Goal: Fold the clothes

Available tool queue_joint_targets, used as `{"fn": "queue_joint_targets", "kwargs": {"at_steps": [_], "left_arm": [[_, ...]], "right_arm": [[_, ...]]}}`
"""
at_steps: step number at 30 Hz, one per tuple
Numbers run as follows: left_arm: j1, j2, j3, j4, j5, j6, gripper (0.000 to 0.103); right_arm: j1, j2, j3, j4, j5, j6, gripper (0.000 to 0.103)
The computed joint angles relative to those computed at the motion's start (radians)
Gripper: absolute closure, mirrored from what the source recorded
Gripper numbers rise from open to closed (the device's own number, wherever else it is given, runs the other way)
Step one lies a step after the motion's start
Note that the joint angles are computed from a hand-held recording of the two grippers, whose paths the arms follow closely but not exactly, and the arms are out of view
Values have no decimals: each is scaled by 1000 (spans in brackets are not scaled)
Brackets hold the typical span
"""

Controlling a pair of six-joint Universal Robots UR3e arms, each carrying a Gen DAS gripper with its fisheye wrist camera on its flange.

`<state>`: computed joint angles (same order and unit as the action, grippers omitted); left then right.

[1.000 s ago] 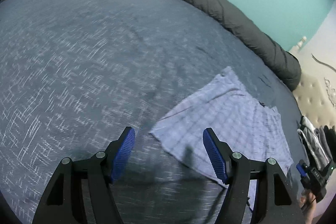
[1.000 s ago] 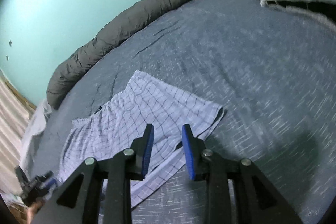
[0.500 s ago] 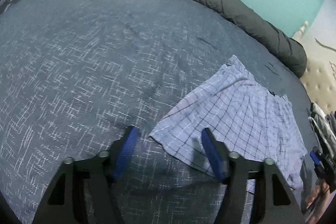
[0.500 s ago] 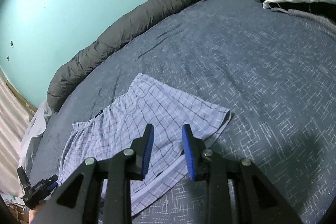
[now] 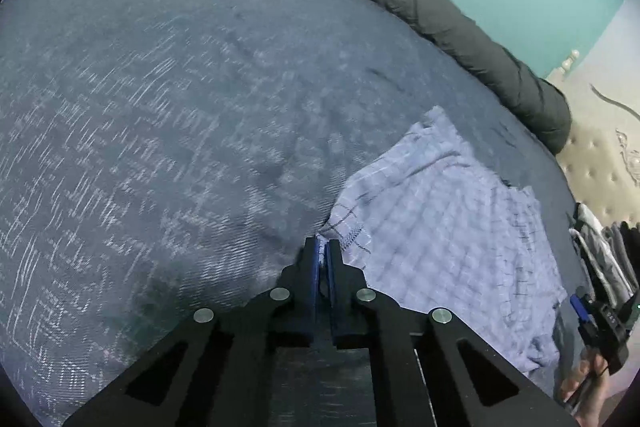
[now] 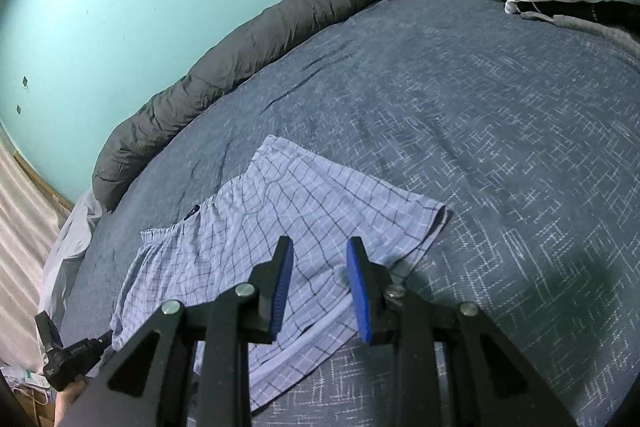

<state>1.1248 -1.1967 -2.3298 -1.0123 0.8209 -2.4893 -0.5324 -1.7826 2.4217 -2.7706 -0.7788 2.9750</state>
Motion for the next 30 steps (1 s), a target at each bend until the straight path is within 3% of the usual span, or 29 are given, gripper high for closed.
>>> {"fn": "queue_joint_targets", "kwargs": {"at_steps": [8, 13, 19, 25, 30], "left_arm": [[-21, 132, 119, -323, -136, 66, 100], [-218, 100, 157, -146, -129, -152, 100], [-530, -29, 293, 104, -40, -459, 100], [-904, -308, 577, 246, 102, -686, 100], [-1186, -618, 901, 246, 200, -802, 100]], "right_arm": [[-56, -7, 2, 33, 45, -15, 76], [-122, -31, 3, 93, 116, -42, 76], [-216, -55, -17, 216, 189, -96, 76], [-295, -57, -50, 343, 230, -157, 76], [-342, -56, -87, 462, 250, -227, 76]]}}
